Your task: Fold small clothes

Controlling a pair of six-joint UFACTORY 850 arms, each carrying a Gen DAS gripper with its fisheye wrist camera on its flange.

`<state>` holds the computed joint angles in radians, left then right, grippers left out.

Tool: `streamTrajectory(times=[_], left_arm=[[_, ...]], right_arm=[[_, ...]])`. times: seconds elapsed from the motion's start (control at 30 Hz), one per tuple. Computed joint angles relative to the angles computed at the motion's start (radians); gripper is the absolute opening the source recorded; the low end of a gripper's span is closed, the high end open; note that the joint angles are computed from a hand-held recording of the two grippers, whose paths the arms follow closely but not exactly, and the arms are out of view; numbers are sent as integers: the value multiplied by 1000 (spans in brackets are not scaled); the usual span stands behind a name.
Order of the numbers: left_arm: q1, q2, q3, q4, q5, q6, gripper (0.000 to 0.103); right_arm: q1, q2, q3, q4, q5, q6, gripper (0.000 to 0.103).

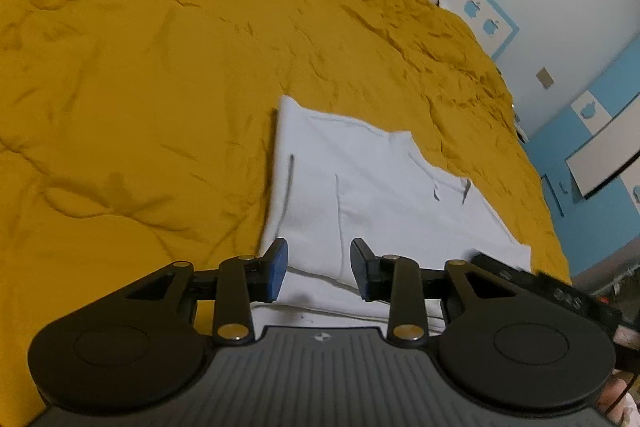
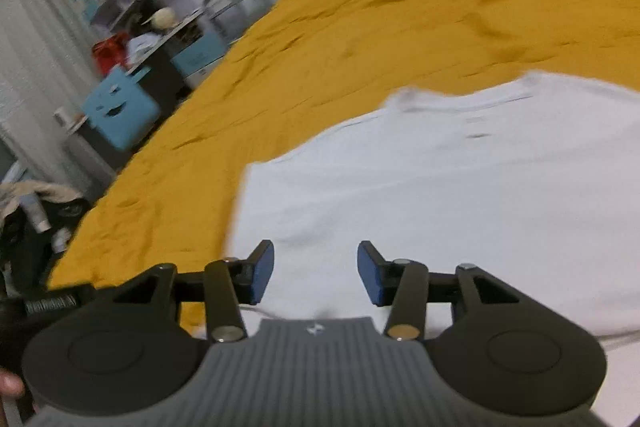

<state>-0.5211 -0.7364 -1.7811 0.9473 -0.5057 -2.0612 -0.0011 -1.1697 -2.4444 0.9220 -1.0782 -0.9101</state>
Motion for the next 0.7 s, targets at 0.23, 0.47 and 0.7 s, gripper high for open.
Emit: streamTrajectory(times=[0.23, 0.47, 0.7], left_arm=[[-2, -79, -95, -142, -55, 184, 39], [-20, -102, -140, -223, -166, 343, 39], [-23, -126, -173, -292, -213, 424, 30]], right_arm=[[-135, 35, 59, -176, 259, -17, 43], [-200, 91, 186, -306, 421, -165, 49], [-185, 62, 170, -300, 469, -280, 32]])
